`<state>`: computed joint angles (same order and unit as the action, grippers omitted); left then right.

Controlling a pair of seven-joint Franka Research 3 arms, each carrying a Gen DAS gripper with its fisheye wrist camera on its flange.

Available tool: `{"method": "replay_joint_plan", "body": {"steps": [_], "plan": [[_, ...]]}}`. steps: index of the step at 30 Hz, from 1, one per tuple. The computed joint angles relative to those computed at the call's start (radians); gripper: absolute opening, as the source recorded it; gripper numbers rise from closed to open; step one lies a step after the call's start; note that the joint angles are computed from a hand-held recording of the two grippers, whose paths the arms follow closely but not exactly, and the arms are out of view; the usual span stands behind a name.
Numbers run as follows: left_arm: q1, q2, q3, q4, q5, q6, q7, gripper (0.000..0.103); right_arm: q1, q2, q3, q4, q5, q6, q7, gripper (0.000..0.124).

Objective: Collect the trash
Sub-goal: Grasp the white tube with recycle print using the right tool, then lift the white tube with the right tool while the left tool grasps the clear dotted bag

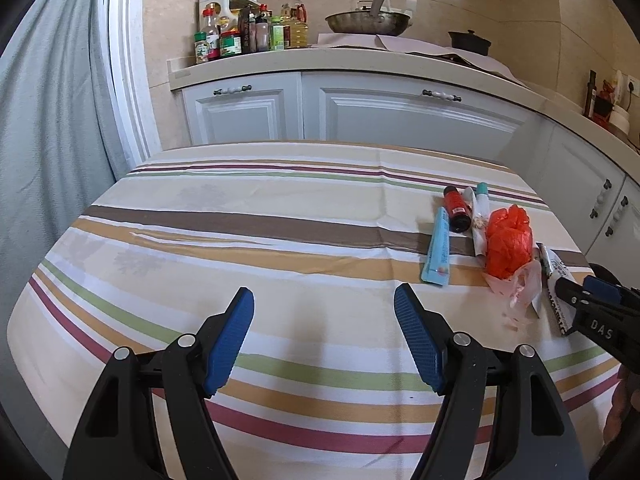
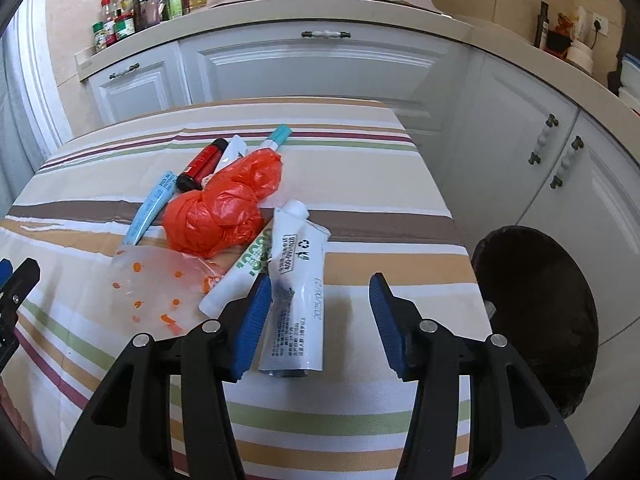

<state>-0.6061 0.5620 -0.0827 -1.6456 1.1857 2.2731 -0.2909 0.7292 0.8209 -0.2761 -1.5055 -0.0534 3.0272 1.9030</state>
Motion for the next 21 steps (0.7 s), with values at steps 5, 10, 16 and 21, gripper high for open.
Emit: {"method": "replay_joint_plan", "body": {"steps": [5, 10, 16, 21], "plan": [[-0.004, 0.012, -0.001, 0.019, 0.000, 0.007, 0.017, 0.071, -0.055, 0.002, 0.070, 0.018, 0.010, -0.027, -0.057, 0.034], [-0.010, 0.028, 0.003, 0.043, -0.006, 0.023, 0.036, 0.072, -0.059, -0.008, 0.074, 0.000, 0.014, -0.014, -0.075, 0.021], [-0.026, 0.058, 0.009, 0.090, -0.007, 0.048, 0.074, 0.073, 0.016, -0.032, -0.028, -0.069, 0.011, 0.053, -0.040, 0.019], [-0.049, 0.101, 0.021, 0.158, -0.012, 0.071, 0.119, 0.073, 0.040, -0.057, -0.073, -0.126, 0.044, 0.097, -0.040, 0.019]]}}
